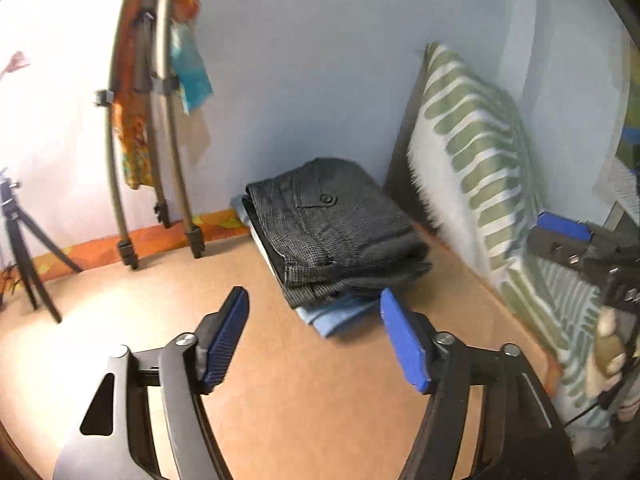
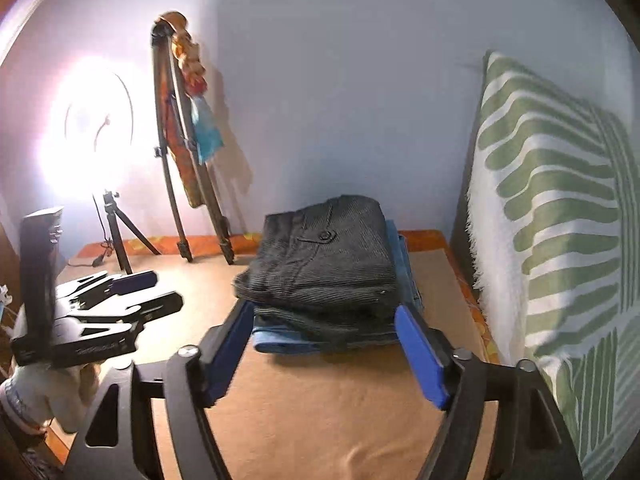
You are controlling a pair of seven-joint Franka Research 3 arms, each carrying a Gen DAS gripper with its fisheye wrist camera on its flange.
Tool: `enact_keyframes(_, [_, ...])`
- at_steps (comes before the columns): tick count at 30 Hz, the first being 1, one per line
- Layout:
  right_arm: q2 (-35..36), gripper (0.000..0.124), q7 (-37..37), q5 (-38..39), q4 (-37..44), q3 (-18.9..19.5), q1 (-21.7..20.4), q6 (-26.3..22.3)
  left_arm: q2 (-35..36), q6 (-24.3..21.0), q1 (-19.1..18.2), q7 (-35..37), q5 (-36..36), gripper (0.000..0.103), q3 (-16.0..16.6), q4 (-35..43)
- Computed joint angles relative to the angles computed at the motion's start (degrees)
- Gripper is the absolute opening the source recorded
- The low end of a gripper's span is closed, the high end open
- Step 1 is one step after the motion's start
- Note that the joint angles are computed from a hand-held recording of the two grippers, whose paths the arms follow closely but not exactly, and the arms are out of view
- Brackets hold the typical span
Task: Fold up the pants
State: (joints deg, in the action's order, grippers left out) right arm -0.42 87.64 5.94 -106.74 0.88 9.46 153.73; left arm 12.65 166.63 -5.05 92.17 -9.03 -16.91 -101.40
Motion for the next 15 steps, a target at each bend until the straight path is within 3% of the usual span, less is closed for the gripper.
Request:
enact_keyframes(4, [-4.68,0.084,8.88,-7.79,-3.99,1.70,0.43,0.75,-7.13,1.58,1.06,4.43,-5.91,0.074,-0.94,-7.01])
enact_keyframes(8, [-7.93,0.088,16.76,-15.13,-7.11,4.21,-0.39,1.38,-13.36,2.11,-0.56,11.77,-15.87,0.078,0.57,-12.47])
enact_keyframes(15, [-12.12,0.099,26.87,-23.12,-11.45,7.56,-2.07,3.08,-20.91,4.61,-4.20,6.20,-12.73,0.081,4.98,-20.41])
